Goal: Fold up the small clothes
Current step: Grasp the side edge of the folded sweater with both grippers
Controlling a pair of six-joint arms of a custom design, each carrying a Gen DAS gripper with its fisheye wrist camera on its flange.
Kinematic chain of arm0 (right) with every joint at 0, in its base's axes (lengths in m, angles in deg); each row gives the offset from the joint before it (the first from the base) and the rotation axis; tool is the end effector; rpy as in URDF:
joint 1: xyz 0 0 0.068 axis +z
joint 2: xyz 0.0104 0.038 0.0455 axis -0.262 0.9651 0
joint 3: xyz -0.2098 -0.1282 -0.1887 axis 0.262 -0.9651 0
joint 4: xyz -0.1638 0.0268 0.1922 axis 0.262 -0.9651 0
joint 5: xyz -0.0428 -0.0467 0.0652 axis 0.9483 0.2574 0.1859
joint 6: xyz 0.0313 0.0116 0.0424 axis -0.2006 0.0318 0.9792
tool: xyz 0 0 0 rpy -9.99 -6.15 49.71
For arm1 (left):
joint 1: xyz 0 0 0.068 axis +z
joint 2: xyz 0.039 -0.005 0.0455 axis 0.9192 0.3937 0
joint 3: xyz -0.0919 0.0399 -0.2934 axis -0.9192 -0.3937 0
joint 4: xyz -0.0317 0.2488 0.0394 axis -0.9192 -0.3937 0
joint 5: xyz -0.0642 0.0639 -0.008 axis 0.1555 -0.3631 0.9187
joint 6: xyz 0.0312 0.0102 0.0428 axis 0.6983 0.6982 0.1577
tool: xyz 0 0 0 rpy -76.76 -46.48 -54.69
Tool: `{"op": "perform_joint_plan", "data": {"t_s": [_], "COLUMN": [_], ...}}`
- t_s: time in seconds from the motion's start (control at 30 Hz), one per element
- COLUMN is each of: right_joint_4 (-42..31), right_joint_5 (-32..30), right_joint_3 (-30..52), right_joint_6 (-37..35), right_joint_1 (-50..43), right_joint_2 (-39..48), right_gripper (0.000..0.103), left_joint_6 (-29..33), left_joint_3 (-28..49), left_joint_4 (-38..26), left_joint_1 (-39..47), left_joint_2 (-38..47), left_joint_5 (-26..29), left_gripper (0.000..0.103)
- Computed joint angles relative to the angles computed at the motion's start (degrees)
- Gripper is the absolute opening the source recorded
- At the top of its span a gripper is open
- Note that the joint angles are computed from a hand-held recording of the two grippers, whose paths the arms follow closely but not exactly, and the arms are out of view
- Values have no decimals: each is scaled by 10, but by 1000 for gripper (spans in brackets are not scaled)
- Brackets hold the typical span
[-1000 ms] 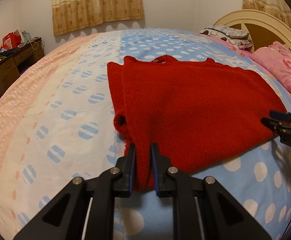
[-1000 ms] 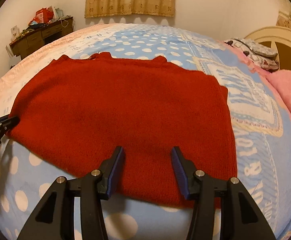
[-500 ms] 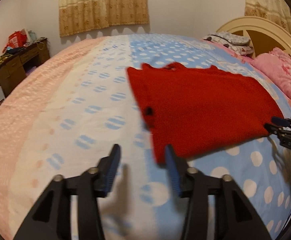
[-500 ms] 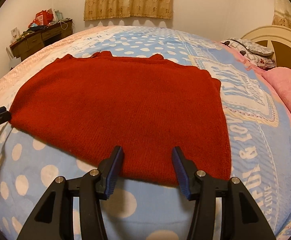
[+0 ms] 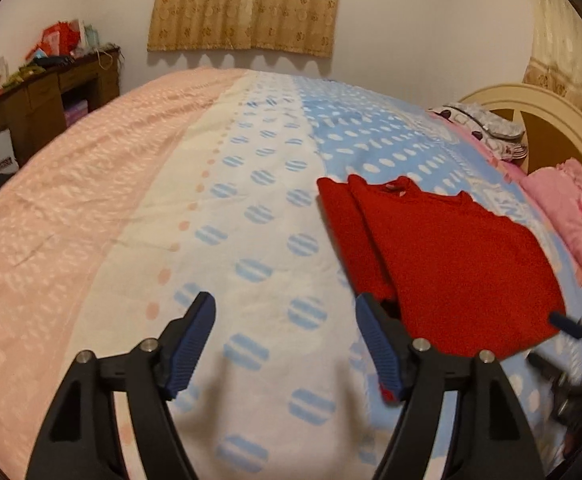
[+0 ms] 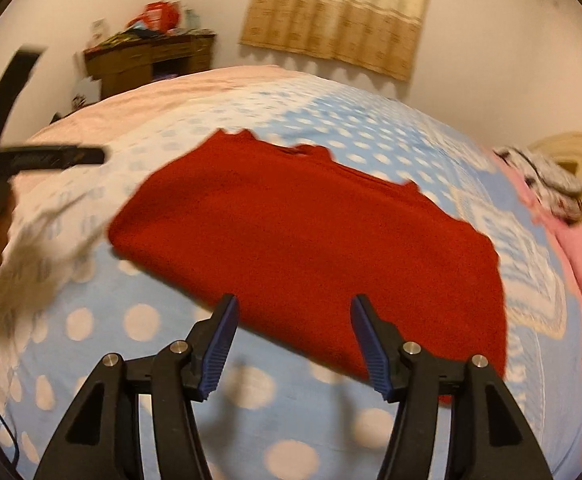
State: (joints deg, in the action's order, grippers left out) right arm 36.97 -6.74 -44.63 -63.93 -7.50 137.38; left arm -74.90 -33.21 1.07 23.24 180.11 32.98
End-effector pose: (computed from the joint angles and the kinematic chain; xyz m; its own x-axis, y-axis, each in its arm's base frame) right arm 0.2844 0.0457 0.1387 -0.4684 -0.5501 -0.6913 -0.5782 0.7826 -0.2309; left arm 0.2542 -0.2146 0.1559 -0.6347 -0.3236 -0.7018 -0.2745 0.9433 -0.1866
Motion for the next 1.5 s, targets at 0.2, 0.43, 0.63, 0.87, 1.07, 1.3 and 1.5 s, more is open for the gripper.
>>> {"op": "perform_joint_plan", "data": {"t_s": [0.2, 0.43, 0.63, 0.87, 1.07, 1.3, 1.5], "right_joint_4": [48, 95, 124, 156, 169, 155, 151], "right_joint_5": [61, 124, 158, 173, 169, 183, 195], "right_joint_3": [-21, -29, -22, -16, -14, 10, 12], "right_joint_6": [9, 16, 16, 21, 32, 44, 39], "right_joint_1": [100, 194, 229, 235, 230, 224, 237], "right_joint_2": [15, 53, 88, 120, 126, 133, 136], "right_gripper": [59, 60, 60, 60, 60, 59, 27], "left_joint_6": [31, 56, 67, 75, 83, 98, 91], "left_joint_3": [20, 50, 96, 125, 131, 139, 139], "left_joint_4": [48, 122, 113, 104, 111, 134, 162], "left_joint_1": [50, 83, 97, 117, 121, 139, 144], "left_joint_2": [24, 58, 98, 141, 158, 169, 176], "left_joint_5": [76, 156, 176, 201, 210, 265, 297], "left_gripper": [75, 79, 79, 78, 78, 49, 30]}}
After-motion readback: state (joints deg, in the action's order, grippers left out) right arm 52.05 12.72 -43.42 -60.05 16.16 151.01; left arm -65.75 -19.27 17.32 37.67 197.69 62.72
